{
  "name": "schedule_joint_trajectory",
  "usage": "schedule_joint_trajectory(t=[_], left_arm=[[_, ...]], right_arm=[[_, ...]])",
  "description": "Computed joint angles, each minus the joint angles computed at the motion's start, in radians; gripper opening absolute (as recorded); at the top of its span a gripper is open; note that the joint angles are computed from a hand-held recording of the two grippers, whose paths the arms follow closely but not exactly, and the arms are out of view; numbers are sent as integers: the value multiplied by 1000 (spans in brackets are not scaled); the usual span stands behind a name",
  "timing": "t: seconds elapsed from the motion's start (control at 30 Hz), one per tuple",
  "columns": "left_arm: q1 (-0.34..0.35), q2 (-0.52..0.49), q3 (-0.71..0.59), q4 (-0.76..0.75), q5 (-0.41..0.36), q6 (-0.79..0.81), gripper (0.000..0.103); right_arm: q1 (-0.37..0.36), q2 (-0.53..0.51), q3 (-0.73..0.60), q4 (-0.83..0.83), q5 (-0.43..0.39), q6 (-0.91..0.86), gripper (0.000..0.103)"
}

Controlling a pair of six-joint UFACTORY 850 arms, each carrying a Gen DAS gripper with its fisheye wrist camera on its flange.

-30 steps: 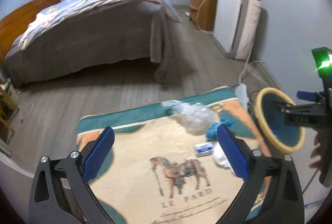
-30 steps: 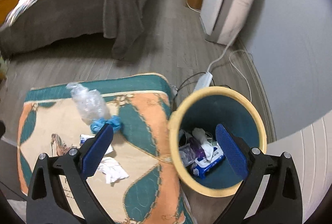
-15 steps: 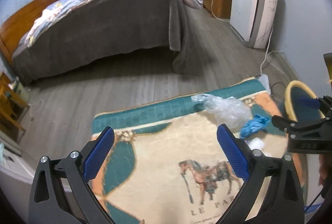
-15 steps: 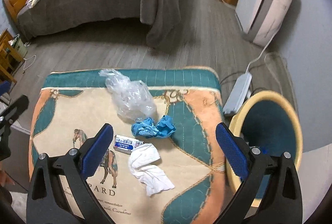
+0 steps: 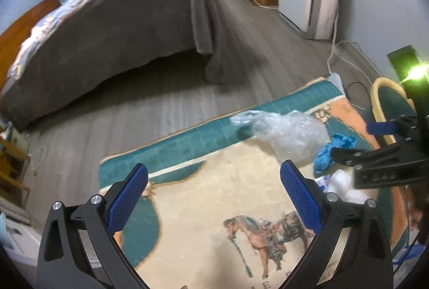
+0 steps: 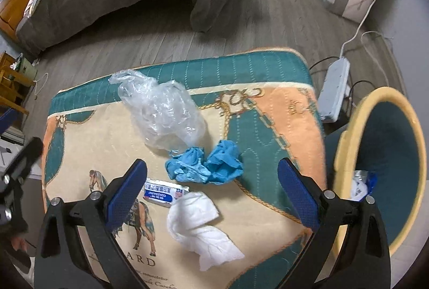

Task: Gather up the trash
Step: 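Grasp the crumpled blue glove with the right tool and lift it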

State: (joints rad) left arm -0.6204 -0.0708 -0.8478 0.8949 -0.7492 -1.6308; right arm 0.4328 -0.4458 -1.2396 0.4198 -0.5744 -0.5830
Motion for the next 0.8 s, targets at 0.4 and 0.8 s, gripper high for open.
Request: schedule_joint_trajectory(t=[0.4,0.8], left_arm=[[62,-25,12,108,113,-160,98],[86,-186,-78,184,227,-205,98]], right_arm=[[-8,-30,-37,13,-108,-94,39],[-105,-17,-104,-24,-45,44,38]])
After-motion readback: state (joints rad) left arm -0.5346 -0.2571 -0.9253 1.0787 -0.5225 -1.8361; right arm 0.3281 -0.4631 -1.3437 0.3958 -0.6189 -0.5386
